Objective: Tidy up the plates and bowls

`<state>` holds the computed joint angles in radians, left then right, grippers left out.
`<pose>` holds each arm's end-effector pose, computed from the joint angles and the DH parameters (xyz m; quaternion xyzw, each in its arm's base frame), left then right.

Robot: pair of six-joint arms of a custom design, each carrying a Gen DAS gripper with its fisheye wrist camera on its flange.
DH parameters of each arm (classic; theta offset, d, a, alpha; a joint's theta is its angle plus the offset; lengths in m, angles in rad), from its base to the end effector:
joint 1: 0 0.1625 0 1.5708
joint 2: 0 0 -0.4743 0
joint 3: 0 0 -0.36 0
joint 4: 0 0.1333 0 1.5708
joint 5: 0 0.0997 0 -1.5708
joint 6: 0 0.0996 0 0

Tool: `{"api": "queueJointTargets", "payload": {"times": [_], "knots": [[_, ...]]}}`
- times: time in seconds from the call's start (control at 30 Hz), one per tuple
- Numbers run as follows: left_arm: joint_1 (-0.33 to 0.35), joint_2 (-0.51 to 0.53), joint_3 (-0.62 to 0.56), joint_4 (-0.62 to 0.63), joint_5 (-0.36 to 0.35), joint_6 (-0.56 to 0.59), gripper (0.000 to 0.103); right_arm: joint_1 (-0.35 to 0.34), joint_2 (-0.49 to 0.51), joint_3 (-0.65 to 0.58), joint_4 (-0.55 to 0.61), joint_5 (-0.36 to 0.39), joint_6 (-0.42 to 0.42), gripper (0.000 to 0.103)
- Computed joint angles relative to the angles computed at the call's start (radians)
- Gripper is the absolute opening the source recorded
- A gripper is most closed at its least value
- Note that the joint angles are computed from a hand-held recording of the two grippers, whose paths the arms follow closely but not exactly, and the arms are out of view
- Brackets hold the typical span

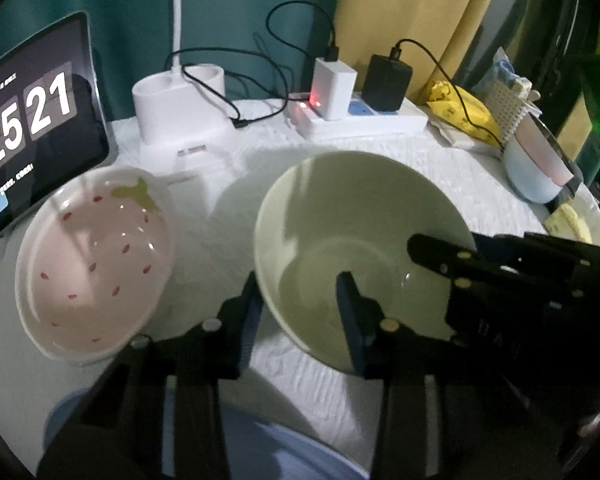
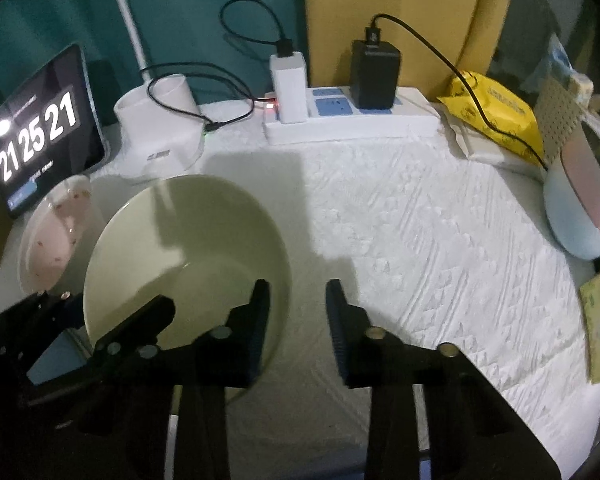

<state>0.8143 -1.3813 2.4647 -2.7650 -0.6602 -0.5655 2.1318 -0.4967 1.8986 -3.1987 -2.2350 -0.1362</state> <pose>-0.0955 -0.4101 0.2605 0.0613 0.8950 -0.3088 0.3160 0.3760 -0.4632 -0.0205 0.2863 -0.8954 0.1725 0.2942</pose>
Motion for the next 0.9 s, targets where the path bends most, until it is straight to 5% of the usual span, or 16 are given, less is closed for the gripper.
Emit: {"api": "queueJointTargets", "payload": {"times": [0.07,0.4,0.9], "knots": [[0.002,0.001,0.003,-0.017,-0.004,0.003,0.037,0.005,0.004,0.001,-0.012,-0.003,-0.022,0.015],[-0.002,-0.003,0.012,-0.026,-0.005,-0.020,0.034,0.005,-0.003,0.028,-0.084,0.025,-0.049,0.015],[-0.099,-0.055,0.040,0.010,0.066,-0.074,0.033,0.036,-0.031,0.065,-0.173,0.028,-0.086,0.015]]}}
